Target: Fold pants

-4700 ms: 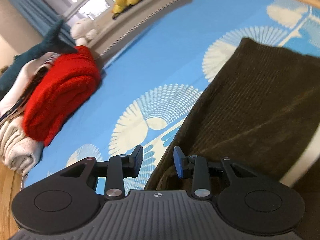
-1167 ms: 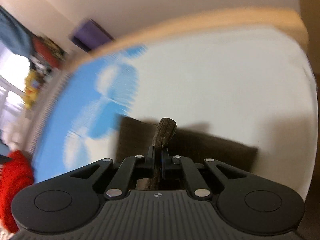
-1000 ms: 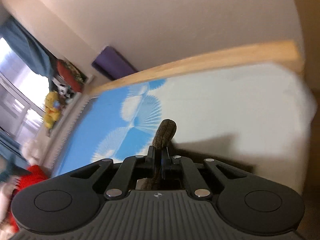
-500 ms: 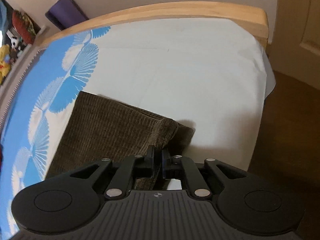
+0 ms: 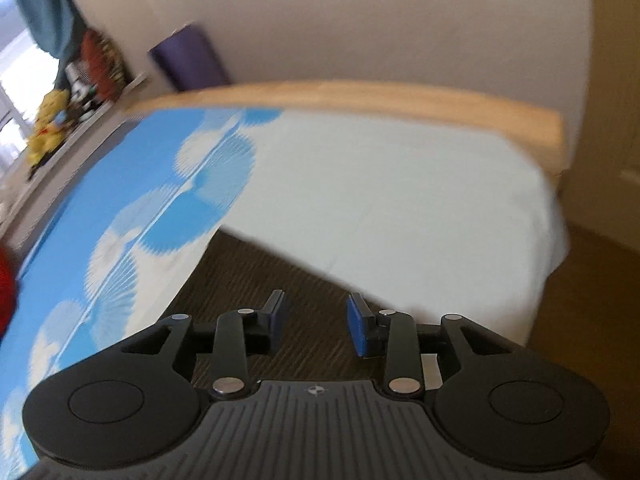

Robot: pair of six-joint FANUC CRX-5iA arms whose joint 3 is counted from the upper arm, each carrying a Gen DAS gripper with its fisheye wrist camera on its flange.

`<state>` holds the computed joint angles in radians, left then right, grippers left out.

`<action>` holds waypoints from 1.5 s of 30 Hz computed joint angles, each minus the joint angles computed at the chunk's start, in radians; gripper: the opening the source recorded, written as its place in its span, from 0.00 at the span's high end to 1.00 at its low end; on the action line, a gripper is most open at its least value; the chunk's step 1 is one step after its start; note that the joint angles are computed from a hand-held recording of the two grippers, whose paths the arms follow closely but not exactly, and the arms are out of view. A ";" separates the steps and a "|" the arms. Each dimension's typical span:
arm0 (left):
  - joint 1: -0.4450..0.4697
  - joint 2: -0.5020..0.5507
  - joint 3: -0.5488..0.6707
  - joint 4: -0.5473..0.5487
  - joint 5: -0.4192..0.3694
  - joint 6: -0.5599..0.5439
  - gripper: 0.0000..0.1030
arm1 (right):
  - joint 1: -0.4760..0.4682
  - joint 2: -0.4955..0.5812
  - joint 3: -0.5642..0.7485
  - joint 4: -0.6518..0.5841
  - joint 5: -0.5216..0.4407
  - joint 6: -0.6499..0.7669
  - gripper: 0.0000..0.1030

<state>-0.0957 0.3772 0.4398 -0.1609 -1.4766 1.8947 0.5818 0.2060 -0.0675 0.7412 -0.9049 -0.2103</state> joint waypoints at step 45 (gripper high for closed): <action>-0.058 -0.012 0.042 -0.017 0.262 0.100 0.69 | -0.036 -0.012 -0.121 -0.002 0.071 -0.388 0.82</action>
